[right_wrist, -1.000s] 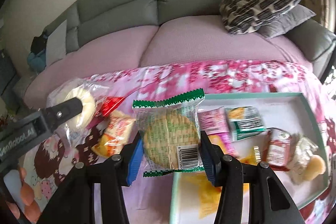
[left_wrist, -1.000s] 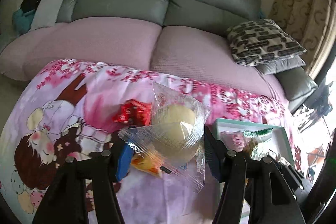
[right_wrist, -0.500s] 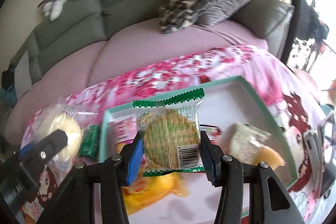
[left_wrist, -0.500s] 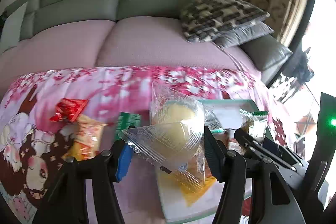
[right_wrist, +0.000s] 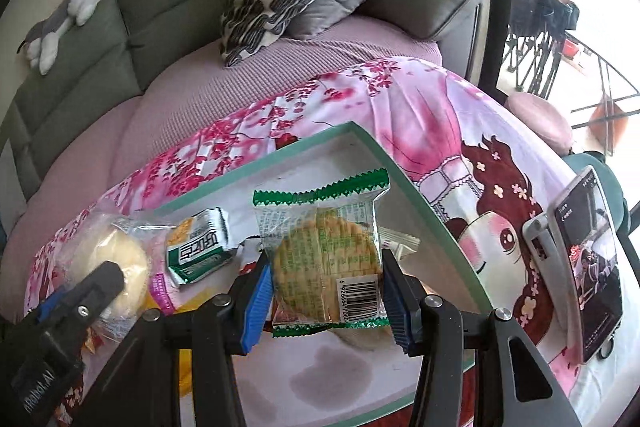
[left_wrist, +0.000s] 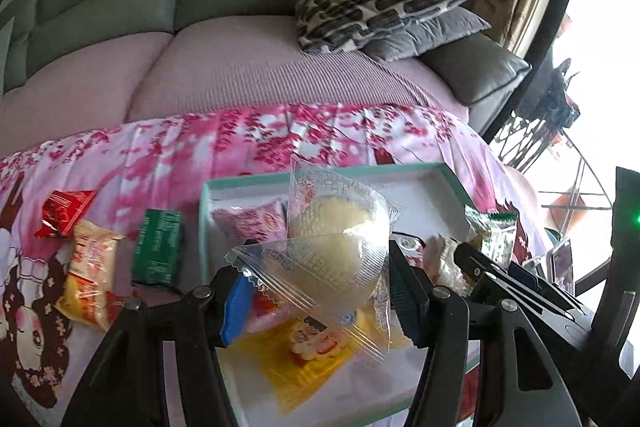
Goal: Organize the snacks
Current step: 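Carry the cracker packet and bun packet over the teal-rimmed tray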
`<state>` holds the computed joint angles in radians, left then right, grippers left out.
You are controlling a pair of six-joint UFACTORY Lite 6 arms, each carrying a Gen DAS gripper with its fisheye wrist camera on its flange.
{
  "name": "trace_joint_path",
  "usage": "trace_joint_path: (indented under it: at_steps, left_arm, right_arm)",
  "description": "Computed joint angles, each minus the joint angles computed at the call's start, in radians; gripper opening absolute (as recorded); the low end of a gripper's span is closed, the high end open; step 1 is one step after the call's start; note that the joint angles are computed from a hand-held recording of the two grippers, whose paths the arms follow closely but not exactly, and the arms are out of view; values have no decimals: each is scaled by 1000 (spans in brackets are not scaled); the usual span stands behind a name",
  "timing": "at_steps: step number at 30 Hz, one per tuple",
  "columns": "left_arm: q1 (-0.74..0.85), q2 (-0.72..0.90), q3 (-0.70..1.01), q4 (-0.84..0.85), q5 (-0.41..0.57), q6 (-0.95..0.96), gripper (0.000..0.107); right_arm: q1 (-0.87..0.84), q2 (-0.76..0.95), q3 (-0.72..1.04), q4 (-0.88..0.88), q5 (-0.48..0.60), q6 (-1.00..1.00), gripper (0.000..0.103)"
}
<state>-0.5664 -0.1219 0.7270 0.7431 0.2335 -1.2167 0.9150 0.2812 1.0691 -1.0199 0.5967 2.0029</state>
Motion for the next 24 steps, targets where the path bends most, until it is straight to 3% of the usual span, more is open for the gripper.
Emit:
trace_joint_path:
  at_steps: [24]
  left_arm:
    - [-13,80,36,76,-27,-81,63]
  right_arm:
    - [-20,23,20,40,-20,-43,53]
